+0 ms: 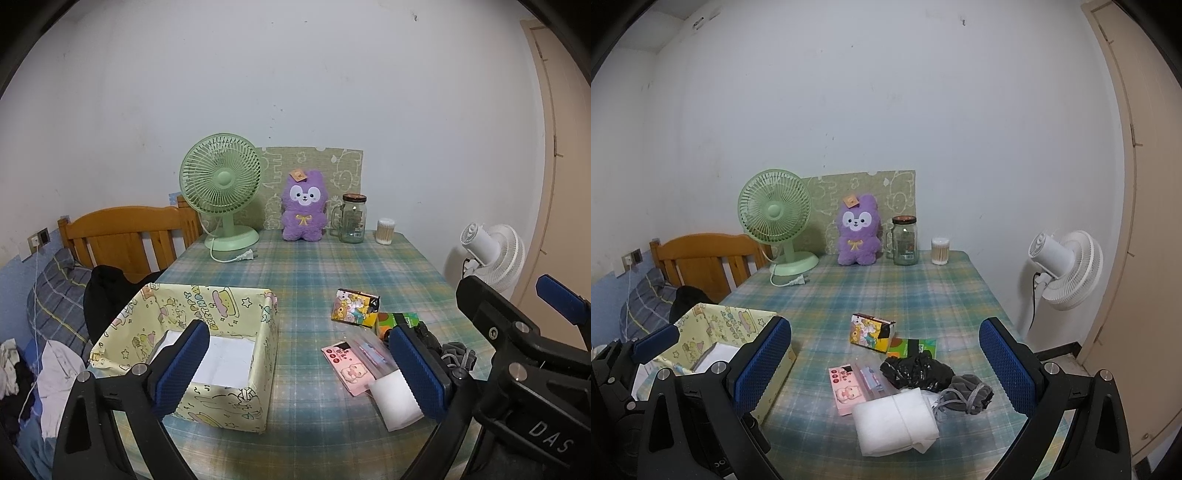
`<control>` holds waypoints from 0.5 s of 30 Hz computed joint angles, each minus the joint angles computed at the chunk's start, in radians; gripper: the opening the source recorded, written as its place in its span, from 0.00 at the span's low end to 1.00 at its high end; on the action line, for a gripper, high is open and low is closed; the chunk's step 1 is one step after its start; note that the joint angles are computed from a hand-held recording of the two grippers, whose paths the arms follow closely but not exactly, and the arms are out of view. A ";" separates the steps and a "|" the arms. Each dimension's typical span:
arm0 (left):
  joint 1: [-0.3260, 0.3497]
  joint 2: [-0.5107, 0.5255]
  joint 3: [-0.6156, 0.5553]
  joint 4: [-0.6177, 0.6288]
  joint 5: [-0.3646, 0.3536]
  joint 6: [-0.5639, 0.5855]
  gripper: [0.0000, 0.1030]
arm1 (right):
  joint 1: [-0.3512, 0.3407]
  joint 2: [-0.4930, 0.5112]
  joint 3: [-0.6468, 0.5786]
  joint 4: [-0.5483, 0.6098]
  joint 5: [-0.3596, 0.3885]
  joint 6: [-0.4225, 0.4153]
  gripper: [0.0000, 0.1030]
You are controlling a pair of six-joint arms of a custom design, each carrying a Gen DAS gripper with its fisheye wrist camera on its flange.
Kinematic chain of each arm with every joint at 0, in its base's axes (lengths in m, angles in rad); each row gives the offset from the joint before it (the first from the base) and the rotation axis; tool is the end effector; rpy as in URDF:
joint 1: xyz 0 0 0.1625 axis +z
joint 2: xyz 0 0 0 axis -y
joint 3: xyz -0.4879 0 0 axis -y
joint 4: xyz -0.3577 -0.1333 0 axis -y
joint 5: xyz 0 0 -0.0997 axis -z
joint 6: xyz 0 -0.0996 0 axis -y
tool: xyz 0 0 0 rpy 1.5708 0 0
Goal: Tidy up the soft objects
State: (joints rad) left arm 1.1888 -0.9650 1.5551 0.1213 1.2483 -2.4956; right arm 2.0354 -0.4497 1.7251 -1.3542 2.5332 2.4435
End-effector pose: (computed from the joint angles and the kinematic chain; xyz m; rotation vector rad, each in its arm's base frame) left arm -0.0638 -0.6010 0.2273 1.0711 2.2776 -1.0864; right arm 0.3186 -0.5206 -0.0625 0.1178 -1.7541 1.5519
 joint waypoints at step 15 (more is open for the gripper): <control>-0.001 -0.003 0.009 -0.001 0.013 -0.002 0.96 | 0.006 0.000 0.006 -0.021 0.004 -0.021 1.00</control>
State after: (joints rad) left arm 1.1879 -0.9679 1.5639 0.1207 1.2616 -2.4974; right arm 2.0413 -0.4496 1.7314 -1.3749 2.5372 2.4223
